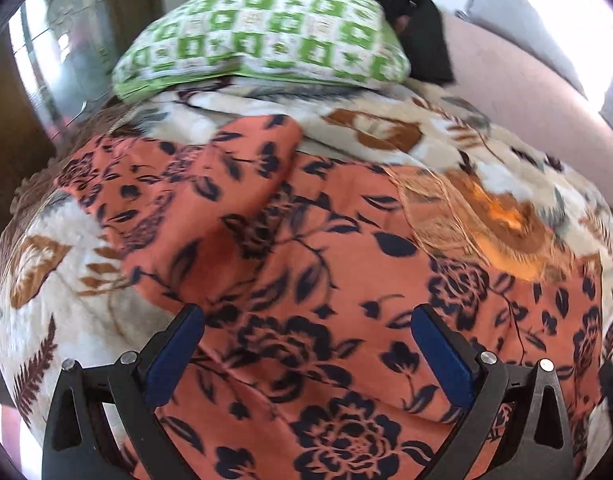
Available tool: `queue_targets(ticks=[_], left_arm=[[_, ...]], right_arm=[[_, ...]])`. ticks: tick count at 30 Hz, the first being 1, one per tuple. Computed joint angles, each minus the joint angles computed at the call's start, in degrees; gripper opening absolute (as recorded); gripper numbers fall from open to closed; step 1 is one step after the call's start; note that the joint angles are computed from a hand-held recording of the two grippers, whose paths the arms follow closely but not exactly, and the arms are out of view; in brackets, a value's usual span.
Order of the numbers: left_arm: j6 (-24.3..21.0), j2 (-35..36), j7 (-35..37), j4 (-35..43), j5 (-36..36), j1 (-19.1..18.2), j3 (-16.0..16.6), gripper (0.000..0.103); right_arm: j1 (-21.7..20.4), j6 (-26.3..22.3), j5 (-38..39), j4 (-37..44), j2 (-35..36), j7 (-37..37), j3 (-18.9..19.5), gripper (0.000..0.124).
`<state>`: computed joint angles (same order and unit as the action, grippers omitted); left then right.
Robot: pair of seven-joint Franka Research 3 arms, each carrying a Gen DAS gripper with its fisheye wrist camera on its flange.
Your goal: Fold small clothes
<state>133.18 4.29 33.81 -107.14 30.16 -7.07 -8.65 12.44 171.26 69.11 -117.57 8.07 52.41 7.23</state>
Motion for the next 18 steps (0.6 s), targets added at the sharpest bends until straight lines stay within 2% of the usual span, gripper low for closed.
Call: queue_targets(ticks=[1,2,3,4,5,6,7,8,9,12,15,18], left_arm=[[-1.3,1.2,1.2,0.8,0.3,-0.2,-0.1,0.103],[-3.3,2.8,2.8,2.3,0.0,-0.4,-0.3,0.103],[-5.5,4.0,4.1,3.6,-0.3,-0.8,-0.4,0.103],[-7.8,5.4,4.9,5.2,-0.1,-1.3,-0.5,0.103],[-8.5,5.6,5.2,5.4,0.2,-1.6,-0.4,0.103],[-7.7,5.1,5.7,5.1,-0.3,-1.6,-0.3,0.103],[-5.8,3.9,5.9,3.8,-1.3,-1.2,-0.1,0.103],[-2.9,2.1,5.9,2.0,-2.7,-0.6,0.0,0.103],[0.3,-0.1,5.8,-0.3,-3.8,0.1,0.3,0.103],[7.2,-7.4,2.3,-7.3,-3.5,2.3,1.4,0.103],[11.0,-14.3,-1.7,-14.3,-3.3,5.7,2.9,0.103],[12.1,-18.2,2.1,-18.5,-11.3,8.8,7.0,0.103]], right_arm=[[-0.3,1.0,3.9,0.3,-0.3,-5.0,1.1,0.028],[-0.6,0.2,4.2,0.5,-0.4,-6.1,1.7,0.028],[0.2,-2.1,0.5,0.9,0.2,-3.1,0.4,0.028],[2.5,-5.8,-6.8,1.4,1.4,3.9,-2.9,0.028],[2.8,-11.3,-14.3,3.0,3.4,11.3,-4.5,0.028],[1.9,-13.9,-17.8,3.8,5.0,15.4,-4.2,0.030],[-0.6,-13.4,-17.2,3.6,4.5,15.6,-1.9,0.029],[-1.0,-12.7,-14.7,3.2,4.1,13.3,-1.3,0.029],[-0.7,-13.6,-16.2,3.4,3.6,14.2,-1.8,0.029],[-2.1,-12.9,-8.9,2.6,2.3,8.4,0.0,0.029],[-2.2,-13.3,-4.0,2.5,1.9,4.2,0.3,0.029],[-1.9,-13.6,0.4,2.3,1.5,-0.7,0.3,0.036]])
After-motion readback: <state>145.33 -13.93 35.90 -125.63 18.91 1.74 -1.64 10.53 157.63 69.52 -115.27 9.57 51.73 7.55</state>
